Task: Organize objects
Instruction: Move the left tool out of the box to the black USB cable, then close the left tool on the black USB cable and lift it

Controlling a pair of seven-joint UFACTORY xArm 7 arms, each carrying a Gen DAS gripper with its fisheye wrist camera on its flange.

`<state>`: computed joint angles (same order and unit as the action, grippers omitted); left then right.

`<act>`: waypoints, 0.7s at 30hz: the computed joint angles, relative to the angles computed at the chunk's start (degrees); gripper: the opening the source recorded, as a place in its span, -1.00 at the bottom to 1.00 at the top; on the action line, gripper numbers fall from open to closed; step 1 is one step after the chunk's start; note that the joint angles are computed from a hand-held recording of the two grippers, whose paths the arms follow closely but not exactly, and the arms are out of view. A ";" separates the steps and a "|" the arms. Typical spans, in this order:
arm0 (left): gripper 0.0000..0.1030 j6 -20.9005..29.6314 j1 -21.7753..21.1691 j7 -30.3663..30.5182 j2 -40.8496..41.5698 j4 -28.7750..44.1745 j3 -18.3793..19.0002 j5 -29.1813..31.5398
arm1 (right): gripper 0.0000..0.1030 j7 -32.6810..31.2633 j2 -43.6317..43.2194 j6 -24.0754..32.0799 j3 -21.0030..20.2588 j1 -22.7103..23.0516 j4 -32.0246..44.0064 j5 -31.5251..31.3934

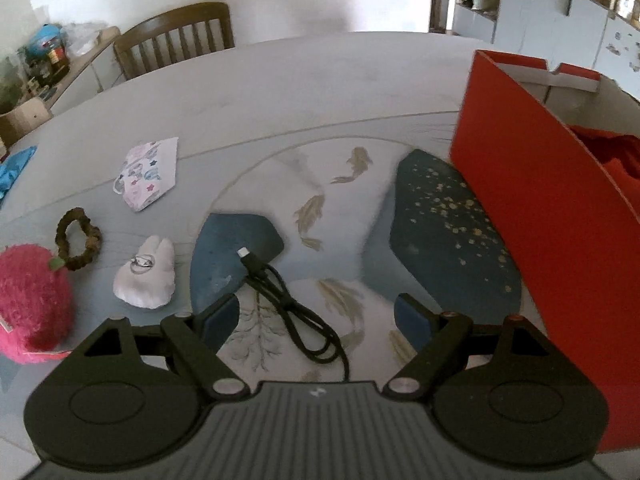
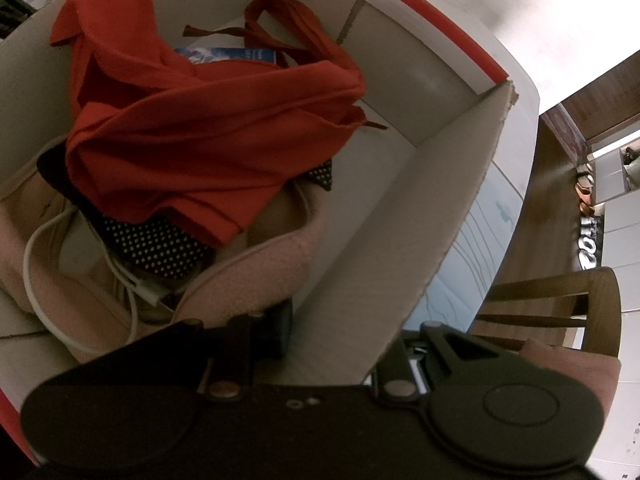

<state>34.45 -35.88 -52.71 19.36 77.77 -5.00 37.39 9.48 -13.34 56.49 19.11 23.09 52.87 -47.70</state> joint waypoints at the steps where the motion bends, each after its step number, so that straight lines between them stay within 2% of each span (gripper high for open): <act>1: 0.46 0.04 0.00 -0.20 0.10 0.12 0.09 -0.01 | -0.61 0.00 0.00 0.00 -0.01 0.01 0.00 0.00; 2: 0.20 0.50 0.20 0.18 0.38 0.53 -0.04 -0.66 | -0.61 0.01 0.13 0.02 0.02 0.00 0.09 -0.14; 7: -0.32 1.58 0.67 0.68 0.98 1.11 -0.14 -2.98 | -0.61 0.06 0.14 -0.03 -0.04 0.07 0.08 -0.22; 12: -0.46 0.92 0.90 0.68 0.89 0.61 -0.07 -4.02 | -0.61 0.13 0.15 0.00 -0.03 0.06 0.11 -0.41; 16: -0.73 -1.18 1.57 1.25 0.55 -0.33 -0.36 -5.49 | -0.61 0.10 0.05 -0.05 -0.05 0.04 0.08 -0.46; 21: -0.79 -4.00 2.22 0.97 -0.89 -2.68 -0.26 -6.82 | -0.61 0.26 0.06 -0.25 -0.04 -0.04 0.11 -0.67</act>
<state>30.45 -33.66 -51.74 18.47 75.09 -5.26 30.57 9.74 -13.28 56.24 19.07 23.04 52.98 -48.37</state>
